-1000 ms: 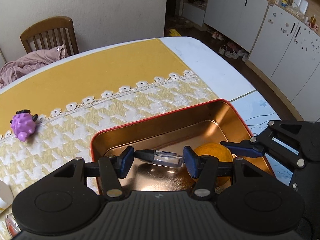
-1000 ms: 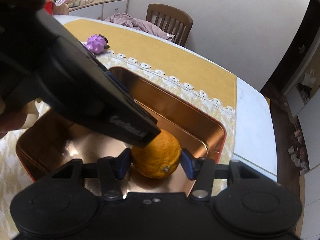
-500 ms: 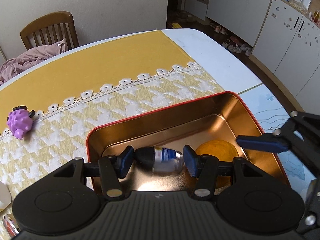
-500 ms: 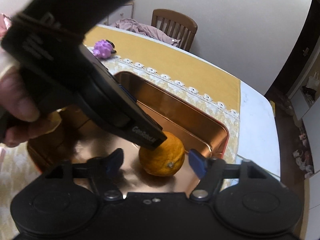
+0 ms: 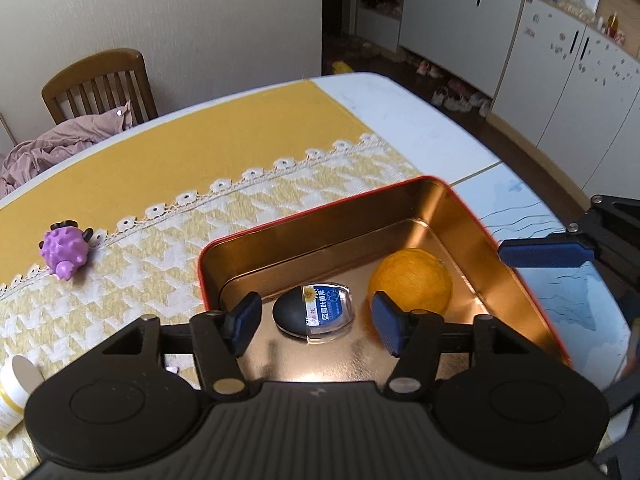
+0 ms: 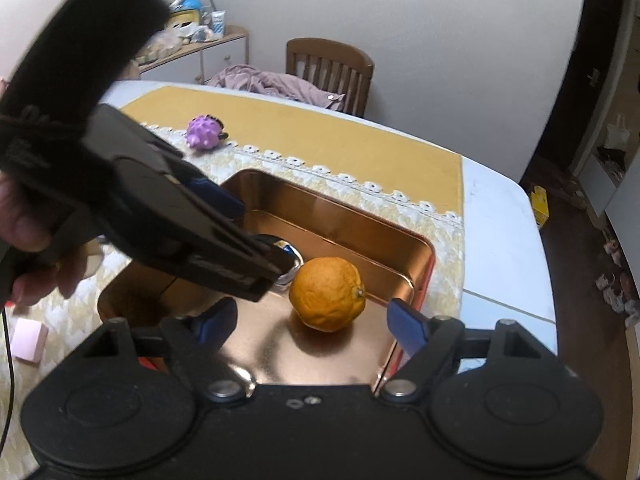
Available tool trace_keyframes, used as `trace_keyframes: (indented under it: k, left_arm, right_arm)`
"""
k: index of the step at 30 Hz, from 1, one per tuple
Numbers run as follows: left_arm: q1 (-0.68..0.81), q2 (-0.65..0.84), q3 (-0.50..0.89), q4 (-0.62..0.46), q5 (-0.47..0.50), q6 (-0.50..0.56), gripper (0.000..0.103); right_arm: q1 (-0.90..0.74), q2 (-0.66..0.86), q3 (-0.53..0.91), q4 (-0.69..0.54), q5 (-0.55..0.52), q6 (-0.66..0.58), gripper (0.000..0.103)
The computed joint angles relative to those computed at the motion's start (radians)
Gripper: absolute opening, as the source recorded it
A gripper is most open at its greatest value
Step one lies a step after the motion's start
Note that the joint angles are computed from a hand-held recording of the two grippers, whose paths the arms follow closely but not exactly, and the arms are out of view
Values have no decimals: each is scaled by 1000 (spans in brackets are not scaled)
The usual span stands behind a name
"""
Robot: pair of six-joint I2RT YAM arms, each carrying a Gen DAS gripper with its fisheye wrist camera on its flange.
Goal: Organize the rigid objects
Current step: 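Open left tool releasing container while right tool releases orange in tin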
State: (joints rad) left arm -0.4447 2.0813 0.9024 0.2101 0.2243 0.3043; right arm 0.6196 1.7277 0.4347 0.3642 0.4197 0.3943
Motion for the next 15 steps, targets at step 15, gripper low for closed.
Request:
trace_keyframes:
  k: [15]
  left_arm:
    - [199,-283,-233,-10,255,86,69]
  right_arm:
    - [189,-192,11,-246,215,344,99]
